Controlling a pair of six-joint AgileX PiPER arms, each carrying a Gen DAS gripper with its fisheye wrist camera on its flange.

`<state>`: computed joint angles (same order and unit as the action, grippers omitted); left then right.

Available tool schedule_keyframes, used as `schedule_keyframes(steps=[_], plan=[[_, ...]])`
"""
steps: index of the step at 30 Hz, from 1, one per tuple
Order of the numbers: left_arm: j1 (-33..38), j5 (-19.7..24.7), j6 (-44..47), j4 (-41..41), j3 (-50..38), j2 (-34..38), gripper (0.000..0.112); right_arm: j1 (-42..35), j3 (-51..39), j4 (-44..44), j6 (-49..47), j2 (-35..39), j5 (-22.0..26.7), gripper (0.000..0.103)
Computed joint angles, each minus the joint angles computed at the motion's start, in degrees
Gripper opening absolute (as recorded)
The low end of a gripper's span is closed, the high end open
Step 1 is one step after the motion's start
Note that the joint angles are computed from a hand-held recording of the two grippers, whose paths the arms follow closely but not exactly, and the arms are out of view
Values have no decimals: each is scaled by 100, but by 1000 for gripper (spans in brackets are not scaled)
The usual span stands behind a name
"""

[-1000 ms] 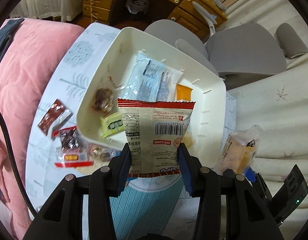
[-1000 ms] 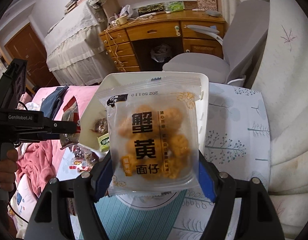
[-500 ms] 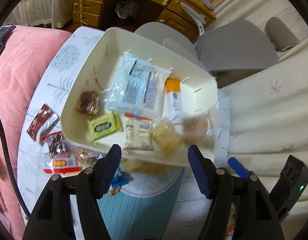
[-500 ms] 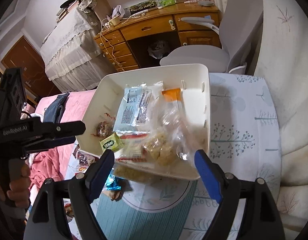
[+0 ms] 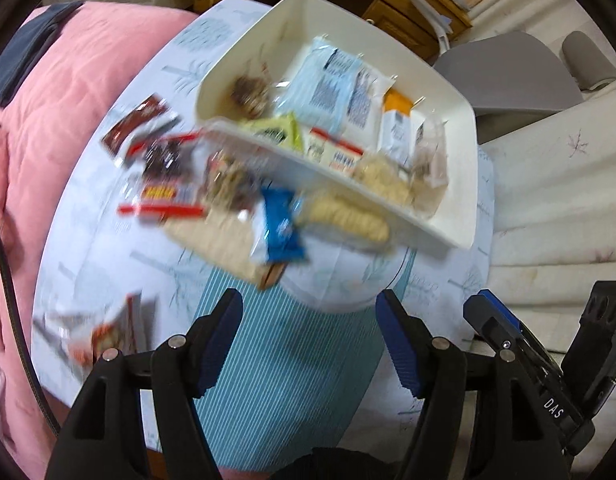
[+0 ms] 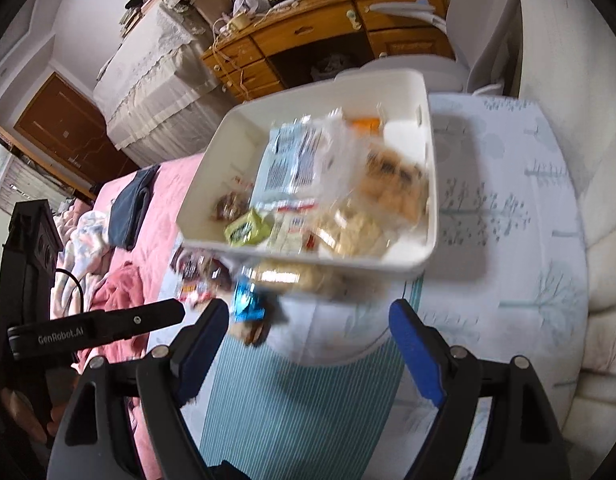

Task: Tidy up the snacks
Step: 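Withdraw both tools from the basket toward the remaining snacks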

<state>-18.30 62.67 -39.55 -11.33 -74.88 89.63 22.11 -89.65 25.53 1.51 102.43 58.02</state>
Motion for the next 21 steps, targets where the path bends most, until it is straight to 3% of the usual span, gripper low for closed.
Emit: schedule_keyframes(steps=[13, 21], plan=[[-1267, 7, -2343, 1016, 2014, -1638, 68, 435, 1520, 719, -823, -648, -284, 83], [-1629, 295, -2916, 1398, 2829, -2363, 68, 993, 1885, 731, -912, -814, -622, 83]])
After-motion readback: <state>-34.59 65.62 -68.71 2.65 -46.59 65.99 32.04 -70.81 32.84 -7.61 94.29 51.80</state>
